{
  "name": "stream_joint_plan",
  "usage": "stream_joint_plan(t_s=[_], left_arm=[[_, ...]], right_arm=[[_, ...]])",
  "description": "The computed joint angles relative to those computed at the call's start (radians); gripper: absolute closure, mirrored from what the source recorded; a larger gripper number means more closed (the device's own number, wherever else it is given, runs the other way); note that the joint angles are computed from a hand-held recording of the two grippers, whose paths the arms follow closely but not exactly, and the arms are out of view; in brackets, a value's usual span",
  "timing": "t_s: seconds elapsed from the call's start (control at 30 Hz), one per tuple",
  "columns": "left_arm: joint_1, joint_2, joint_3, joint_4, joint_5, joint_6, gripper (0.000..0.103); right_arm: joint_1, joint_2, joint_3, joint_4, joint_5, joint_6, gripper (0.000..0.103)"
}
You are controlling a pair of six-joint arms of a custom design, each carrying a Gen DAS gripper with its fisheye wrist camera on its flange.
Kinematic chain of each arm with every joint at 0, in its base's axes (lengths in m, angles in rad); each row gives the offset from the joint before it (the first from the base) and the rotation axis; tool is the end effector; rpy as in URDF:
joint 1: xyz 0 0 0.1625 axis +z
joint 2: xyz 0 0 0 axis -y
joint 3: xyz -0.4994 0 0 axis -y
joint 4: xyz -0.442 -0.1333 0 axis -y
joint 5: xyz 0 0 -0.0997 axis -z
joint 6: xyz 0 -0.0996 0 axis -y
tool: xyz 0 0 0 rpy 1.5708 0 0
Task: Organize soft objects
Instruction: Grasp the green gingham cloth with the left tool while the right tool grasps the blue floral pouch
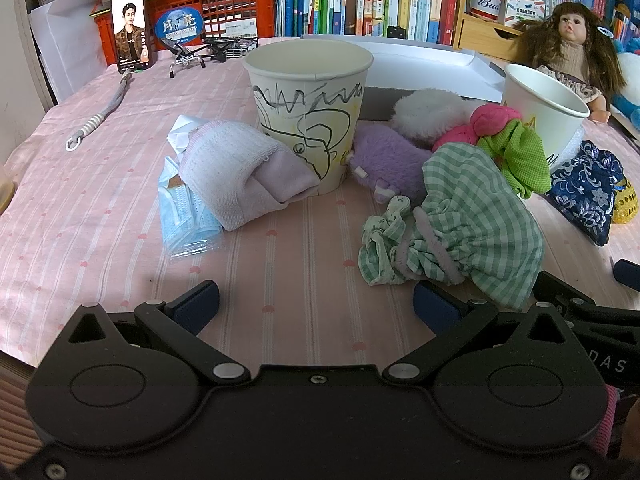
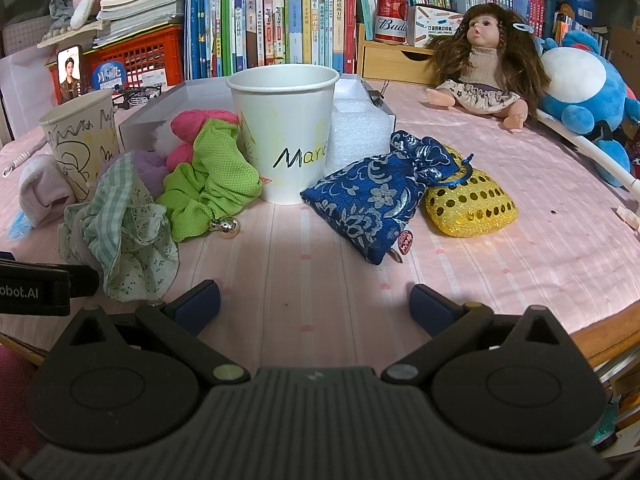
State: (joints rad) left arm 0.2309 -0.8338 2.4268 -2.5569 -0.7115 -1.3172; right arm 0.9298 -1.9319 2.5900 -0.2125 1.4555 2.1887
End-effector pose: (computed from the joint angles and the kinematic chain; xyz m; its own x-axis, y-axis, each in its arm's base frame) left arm -0.3130 -0.2880 -0.0199 -0.7060 0.0023 -0.7082 0.4630 0.7582 -0.4591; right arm -0.0153 -0.2625 0.2268 -0.7073 0.0144 0.7068 -0.5502 0.6165 -0.5632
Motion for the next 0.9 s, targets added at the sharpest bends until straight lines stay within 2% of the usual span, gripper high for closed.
stream_joint_plan(t_s=[0.1, 0.2, 0.23, 0.5, 0.67, 0.73, 0.9], left_arm=[[-0.004, 0.004, 0.005, -0.009, 0.006, 0.0, 0.0], [-0.025, 0.022, 0.021, -0.031, 0.035, -0.027, 0.0], [-0.03, 0.027, 0.023, -0.032, 0.043, -0.038, 0.0], [-0.038, 0.02, 0.025, -0.036, 0.04, -0.009, 0.001], [-0.101, 0.03, 0.036, -0.049, 0.119, 0.064, 0.001], [-0.119, 0.043, 0.04, -0.098, 0.145, 0.12, 0.001], [-0.111, 0.091, 0.035, -0.315, 0.127, 0.259, 0.0]], right_arm=[[-0.014, 0.003, 0.005, -0.013, -0.024, -0.006, 0.0], [-0.115, -0.034, 0.05, -0.051, -0.164, -0.037, 0.0], [-0.13, -0.037, 0.056, -0.057, -0.184, -0.041, 0.0], [-0.205, -0.051, 0.057, -0.028, -0.294, -0.073, 0.0], [-0.291, -0.098, 0.037, 0.043, -0.423, -0.039, 0.0], [-0.285, -0.107, 0.029, 0.024, -0.431, -0.029, 0.0], [-0.193, -0.073, 0.01, -0.086, -0.343, -0.028, 0.007]])
